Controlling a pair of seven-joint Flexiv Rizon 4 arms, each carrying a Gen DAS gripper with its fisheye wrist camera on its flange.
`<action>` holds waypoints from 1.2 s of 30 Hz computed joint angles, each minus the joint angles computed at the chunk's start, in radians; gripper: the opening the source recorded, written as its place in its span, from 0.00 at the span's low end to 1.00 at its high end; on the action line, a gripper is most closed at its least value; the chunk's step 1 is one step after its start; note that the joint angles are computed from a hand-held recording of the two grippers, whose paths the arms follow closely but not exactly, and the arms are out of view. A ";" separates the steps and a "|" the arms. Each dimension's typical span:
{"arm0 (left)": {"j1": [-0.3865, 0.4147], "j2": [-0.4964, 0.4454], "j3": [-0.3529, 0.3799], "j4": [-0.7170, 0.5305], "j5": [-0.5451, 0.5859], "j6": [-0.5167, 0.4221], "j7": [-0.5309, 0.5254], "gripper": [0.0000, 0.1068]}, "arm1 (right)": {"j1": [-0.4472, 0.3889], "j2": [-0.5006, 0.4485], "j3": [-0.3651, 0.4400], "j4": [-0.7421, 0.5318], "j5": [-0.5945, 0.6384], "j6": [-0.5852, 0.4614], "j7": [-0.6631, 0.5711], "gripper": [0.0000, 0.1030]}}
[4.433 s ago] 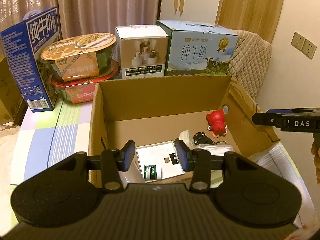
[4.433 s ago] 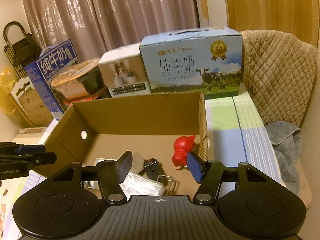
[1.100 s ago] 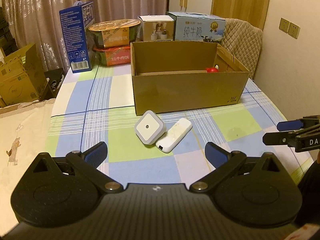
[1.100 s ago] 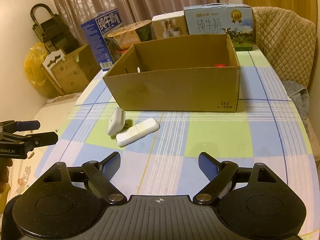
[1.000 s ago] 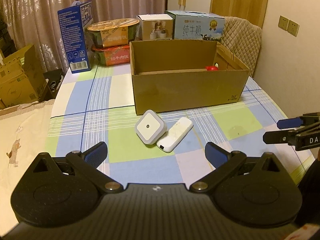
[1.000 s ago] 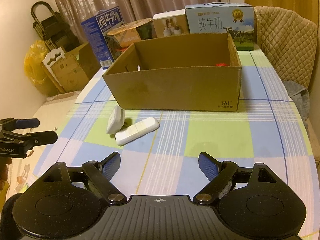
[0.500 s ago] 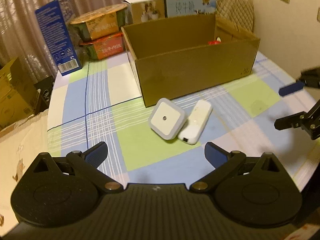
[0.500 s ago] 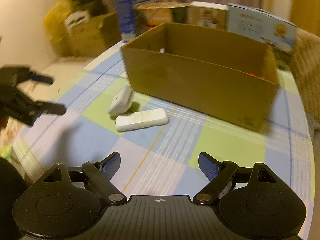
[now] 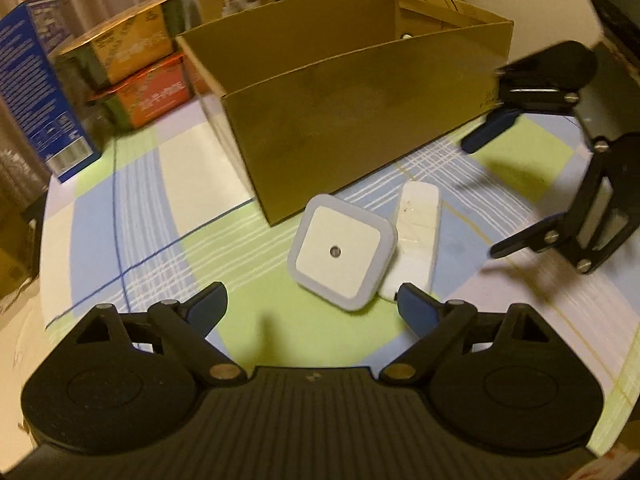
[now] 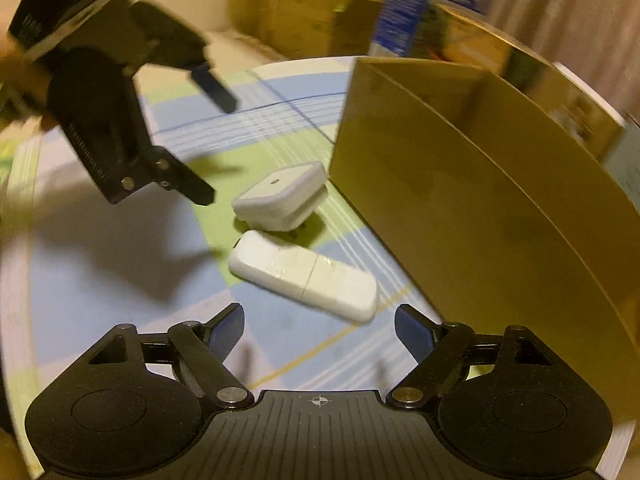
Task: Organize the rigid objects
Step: 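Grasp the white square night-light with the left tool while the right tool grasps the white rectangular device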
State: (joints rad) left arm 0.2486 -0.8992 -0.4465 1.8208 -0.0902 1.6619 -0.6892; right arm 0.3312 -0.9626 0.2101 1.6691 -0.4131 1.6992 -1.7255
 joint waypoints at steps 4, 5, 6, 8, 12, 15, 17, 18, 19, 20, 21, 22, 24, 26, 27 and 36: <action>0.011 -0.030 -0.024 -0.033 0.005 -0.013 0.026 0.83 | -0.059 -0.077 0.087 -0.106 -0.068 -0.086 -0.139 0.67; 0.015 -0.037 -0.030 -0.039 0.004 -0.013 0.030 0.83 | -0.076 -0.108 0.111 -0.145 -0.111 -0.118 -0.169 0.67; 0.019 -0.041 -0.036 -0.042 0.002 -0.013 0.033 0.83 | -0.080 -0.110 0.122 -0.150 -0.094 -0.126 -0.191 0.66; 0.031 -0.049 -0.052 -0.044 0.000 -0.014 0.038 0.83 | -0.107 -0.144 0.179 -0.202 -0.099 -0.192 -0.263 0.65; 0.059 -0.057 -0.084 -0.042 0.001 -0.020 0.054 0.83 | -0.185 -0.224 0.354 -0.328 -0.066 -0.365 -0.419 0.65; 0.077 -0.064 -0.102 -0.043 -0.004 -0.032 0.065 0.83 | -0.204 -0.259 0.424 -0.404 -0.019 -0.474 -0.483 0.64; 0.089 -0.069 -0.116 -0.042 -0.008 -0.041 0.074 0.83 | -0.213 -0.282 0.470 -0.480 0.019 -0.602 -0.461 0.59; 0.096 -0.072 -0.125 -0.042 -0.008 -0.046 0.082 0.83 | -0.206 -0.281 0.466 -0.497 0.053 -0.624 -0.489 0.53; 0.100 -0.076 -0.130 -0.044 -0.009 -0.053 0.092 0.83 | -0.203 -0.273 0.463 -0.508 0.075 -0.656 -0.476 0.47; 0.101 -0.080 -0.134 -0.049 -0.009 -0.061 0.103 0.83 | -0.199 -0.258 0.446 -0.490 0.087 -0.648 -0.469 0.44; 0.101 -0.084 -0.137 -0.055 -0.012 -0.072 0.115 0.83 | -0.195 -0.255 0.440 -0.491 0.099 -0.649 -0.476 0.39; 0.098 -0.089 -0.138 -0.064 -0.015 -0.088 0.130 0.83 | -0.191 -0.237 0.423 -0.472 0.113 -0.644 -0.464 0.36; 0.084 -0.099 -0.131 -0.084 -0.023 -0.100 0.158 0.83 | -0.182 -0.199 0.382 -0.423 0.142 -0.618 -0.437 0.36; 0.064 -0.104 -0.115 -0.104 -0.033 -0.110 0.181 0.83 | -0.170 -0.158 0.331 -0.363 0.178 -0.568 -0.393 0.36; 0.059 -0.108 -0.113 -0.115 -0.039 -0.118 0.194 0.83 | -0.159 -0.135 0.297 -0.328 0.200 -0.530 -0.356 0.36; 0.002 -0.148 -0.084 -0.209 -0.133 -0.212 0.305 0.75 | -0.102 -0.023 0.160 -0.099 0.359 -0.260 -0.126 0.36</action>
